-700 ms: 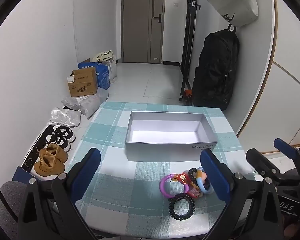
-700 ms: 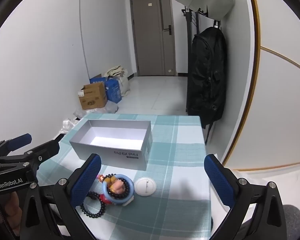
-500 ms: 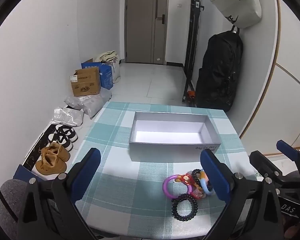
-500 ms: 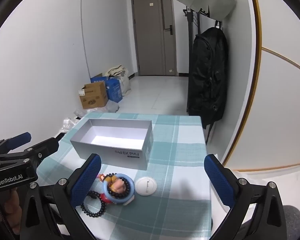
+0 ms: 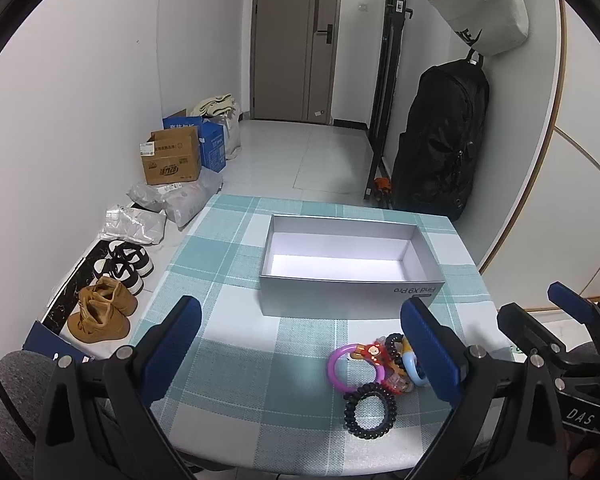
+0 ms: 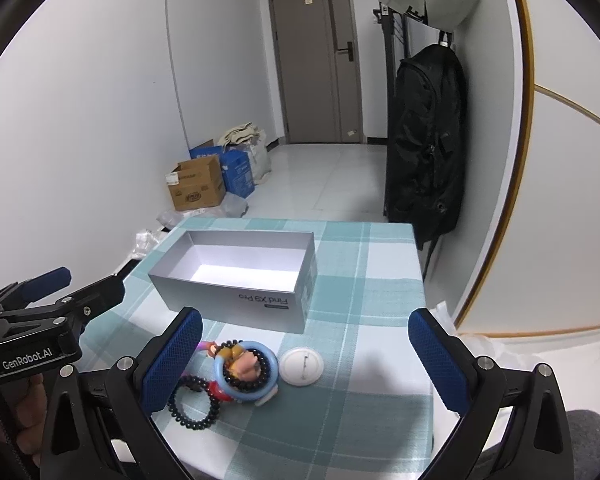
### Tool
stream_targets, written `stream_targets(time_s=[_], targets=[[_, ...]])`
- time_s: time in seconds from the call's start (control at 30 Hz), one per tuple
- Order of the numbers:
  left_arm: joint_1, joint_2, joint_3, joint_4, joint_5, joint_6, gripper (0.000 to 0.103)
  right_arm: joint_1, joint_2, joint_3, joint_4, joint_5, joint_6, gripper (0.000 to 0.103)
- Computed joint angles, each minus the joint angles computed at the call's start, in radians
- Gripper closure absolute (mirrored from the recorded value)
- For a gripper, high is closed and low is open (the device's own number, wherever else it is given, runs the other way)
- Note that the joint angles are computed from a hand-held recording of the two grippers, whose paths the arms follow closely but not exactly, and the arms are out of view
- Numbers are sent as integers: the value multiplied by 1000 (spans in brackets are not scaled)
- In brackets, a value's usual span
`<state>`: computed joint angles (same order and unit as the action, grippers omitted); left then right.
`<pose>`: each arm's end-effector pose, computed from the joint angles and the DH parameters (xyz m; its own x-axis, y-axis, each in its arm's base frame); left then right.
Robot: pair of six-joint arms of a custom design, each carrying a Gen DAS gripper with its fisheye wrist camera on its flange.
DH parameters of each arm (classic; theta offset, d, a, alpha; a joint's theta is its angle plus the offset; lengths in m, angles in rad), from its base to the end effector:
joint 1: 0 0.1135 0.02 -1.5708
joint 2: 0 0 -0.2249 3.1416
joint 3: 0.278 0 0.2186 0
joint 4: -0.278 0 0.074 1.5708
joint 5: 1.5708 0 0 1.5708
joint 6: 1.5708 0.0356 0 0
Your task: Organize jewelry
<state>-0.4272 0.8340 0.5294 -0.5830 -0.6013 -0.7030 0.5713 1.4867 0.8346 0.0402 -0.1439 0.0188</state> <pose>0.1473 -0.0449 0.1941 -0.5493 -0.3357 -0.7653 -0.4436 0.8932 -0.0734 0.2446 0.1633 0.1950 -0.4950 -0.2961 -0.8169 -0.6247 0.7747 0.0977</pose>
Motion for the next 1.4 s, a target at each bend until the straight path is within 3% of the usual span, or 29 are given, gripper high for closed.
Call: stream_targets(time_s=[1.4], targets=[[42, -25, -31, 17, 80, 25, 6, 0, 1, -7, 6, -5, 12, 0]])
